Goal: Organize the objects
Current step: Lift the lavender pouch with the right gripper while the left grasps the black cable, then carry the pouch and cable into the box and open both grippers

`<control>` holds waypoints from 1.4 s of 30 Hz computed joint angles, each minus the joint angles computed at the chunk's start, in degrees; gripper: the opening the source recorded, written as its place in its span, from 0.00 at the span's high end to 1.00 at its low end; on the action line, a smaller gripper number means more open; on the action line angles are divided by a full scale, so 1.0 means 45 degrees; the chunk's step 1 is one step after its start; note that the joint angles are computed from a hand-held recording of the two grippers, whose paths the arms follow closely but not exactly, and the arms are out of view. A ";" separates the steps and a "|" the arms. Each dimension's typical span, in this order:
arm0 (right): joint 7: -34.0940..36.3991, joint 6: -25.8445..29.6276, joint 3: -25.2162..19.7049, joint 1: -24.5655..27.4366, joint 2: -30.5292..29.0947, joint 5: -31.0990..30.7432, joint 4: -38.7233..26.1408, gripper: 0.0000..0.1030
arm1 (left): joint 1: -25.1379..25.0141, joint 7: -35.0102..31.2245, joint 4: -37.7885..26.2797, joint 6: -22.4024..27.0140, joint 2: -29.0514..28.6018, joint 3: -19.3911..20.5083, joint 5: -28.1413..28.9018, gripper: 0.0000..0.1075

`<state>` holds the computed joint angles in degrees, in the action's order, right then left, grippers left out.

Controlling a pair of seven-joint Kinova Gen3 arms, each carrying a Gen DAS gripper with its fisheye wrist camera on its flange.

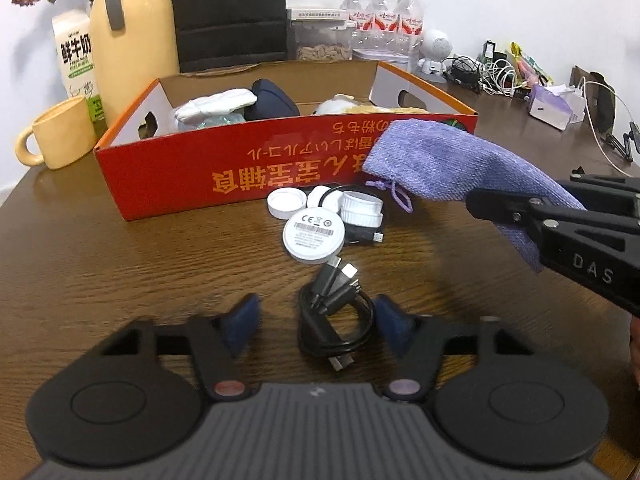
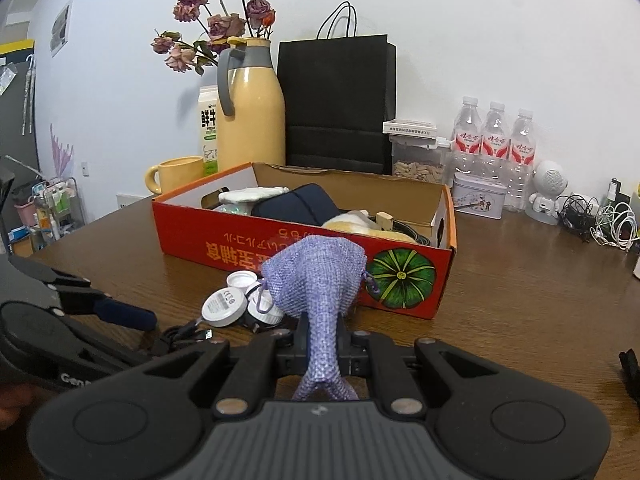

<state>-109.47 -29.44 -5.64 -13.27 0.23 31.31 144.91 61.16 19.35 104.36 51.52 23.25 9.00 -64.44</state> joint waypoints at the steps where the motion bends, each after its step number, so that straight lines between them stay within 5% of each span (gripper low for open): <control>1: 0.0037 -0.0048 0.0001 0.0003 0.0024 -0.0015 0.0019 0.93 | 0.0026 0.0117 0.0090 -0.0110 -0.0047 -0.0014 -0.0126 0.60; 23: 0.1987 0.0034 -0.0330 -0.0768 -0.0502 -0.2566 -0.0448 0.93 | -0.0597 0.1595 0.0626 0.1048 -0.1156 0.0518 -0.2442 0.62; 42: 0.4049 0.1272 -0.0687 -0.1186 0.2560 -0.4735 -0.4603 0.93 | -0.3495 0.1968 -0.0099 -0.1164 -0.0709 -0.0174 -0.4192 0.62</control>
<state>-91.25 -23.71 -8.73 -18.61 11.75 10.00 124.20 45.43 28.21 103.92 46.28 20.06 8.22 -83.30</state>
